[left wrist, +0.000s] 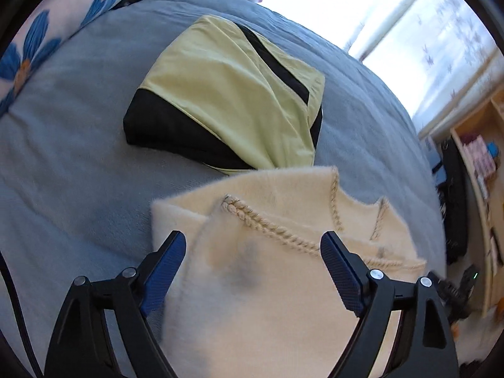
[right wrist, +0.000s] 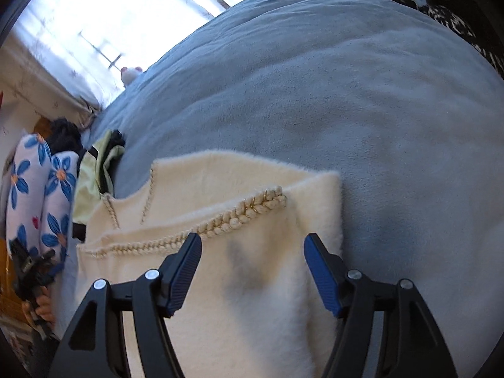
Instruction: Fold large clothes
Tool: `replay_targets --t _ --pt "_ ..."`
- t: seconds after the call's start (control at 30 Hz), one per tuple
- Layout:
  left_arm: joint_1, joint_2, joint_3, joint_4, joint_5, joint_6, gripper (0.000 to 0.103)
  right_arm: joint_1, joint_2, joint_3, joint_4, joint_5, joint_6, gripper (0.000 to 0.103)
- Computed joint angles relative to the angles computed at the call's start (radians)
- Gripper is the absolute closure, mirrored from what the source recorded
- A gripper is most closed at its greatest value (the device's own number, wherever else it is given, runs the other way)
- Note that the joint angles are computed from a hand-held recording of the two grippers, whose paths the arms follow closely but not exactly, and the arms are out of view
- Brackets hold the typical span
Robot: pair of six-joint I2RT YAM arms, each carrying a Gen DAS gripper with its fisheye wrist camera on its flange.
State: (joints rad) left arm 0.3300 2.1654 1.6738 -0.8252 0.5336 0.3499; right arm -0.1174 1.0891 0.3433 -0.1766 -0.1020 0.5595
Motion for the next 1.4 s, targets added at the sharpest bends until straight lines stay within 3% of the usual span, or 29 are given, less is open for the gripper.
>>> replay_targets --t 0.2,0.3,0.33,0.37,0.43,0.47,0.5,0.53,0.73,0.87,1.07,1.27,1.37,1.4 --pt "-0.059 0.059 -0.041 0.14 -0.217 0.101 0.017 0.002 0.225 0.04 0.131 0.023 -0.047 0.035" --pt "-0.073 0.094 -0.042 0.162 -0.241 0.127 0.028 0.033 0.278 0.051 0.18 0.048 -0.062 0.035" --pt "-0.078 0.087 -0.063 0.191 -0.236 0.133 0.038 0.044 0.286 0.054 0.186 0.062 -0.063 0.036" --pt "-0.081 0.084 -0.074 0.204 -0.216 0.144 0.06 0.055 0.291 0.06 0.187 0.077 -0.063 0.037" --pt "-0.093 0.072 -0.1 0.229 -0.204 0.142 0.083 0.073 0.281 0.06 0.187 0.1 -0.064 0.061" --pt "-0.099 0.046 -0.145 0.284 -0.217 0.137 0.093 0.082 0.27 0.058 0.181 0.106 -0.066 0.066" --pt "-0.103 0.022 -0.187 0.333 -0.215 0.141 0.094 0.097 0.253 0.054 0.173 0.125 -0.062 0.079" --pt "-0.103 0.002 -0.218 0.368 -0.214 0.137 0.095 0.116 0.223 0.046 0.162 0.148 -0.059 0.083" --pt "-0.059 -0.089 -0.266 0.404 -0.134 0.06 0.097 0.226 -0.018 0.035 0.03 0.331 -0.016 0.093" --pt "-0.065 -0.134 -0.258 0.43 -0.135 -0.011 0.097 0.241 -0.051 0.096 0.004 0.413 -0.031 0.093" --pt "-0.129 -0.066 -0.187 0.524 -0.225 -0.152 0.097 0.196 0.152 0.205 0.122 0.442 -0.059 0.093" --pt "-0.176 0.132 -0.11 0.598 -0.368 -0.206 0.095 0.15 0.57 0.313 0.245 0.442 -0.042 0.091" --pt "-0.179 0.171 -0.127 0.651 -0.381 -0.214 0.088 0.122 0.603 0.301 0.277 0.41 -0.008 0.079" --pt "-0.181 0.168 -0.126 0.65 -0.391 -0.213 0.086 0.113 0.594 0.306 0.253 0.405 0.001 0.067"
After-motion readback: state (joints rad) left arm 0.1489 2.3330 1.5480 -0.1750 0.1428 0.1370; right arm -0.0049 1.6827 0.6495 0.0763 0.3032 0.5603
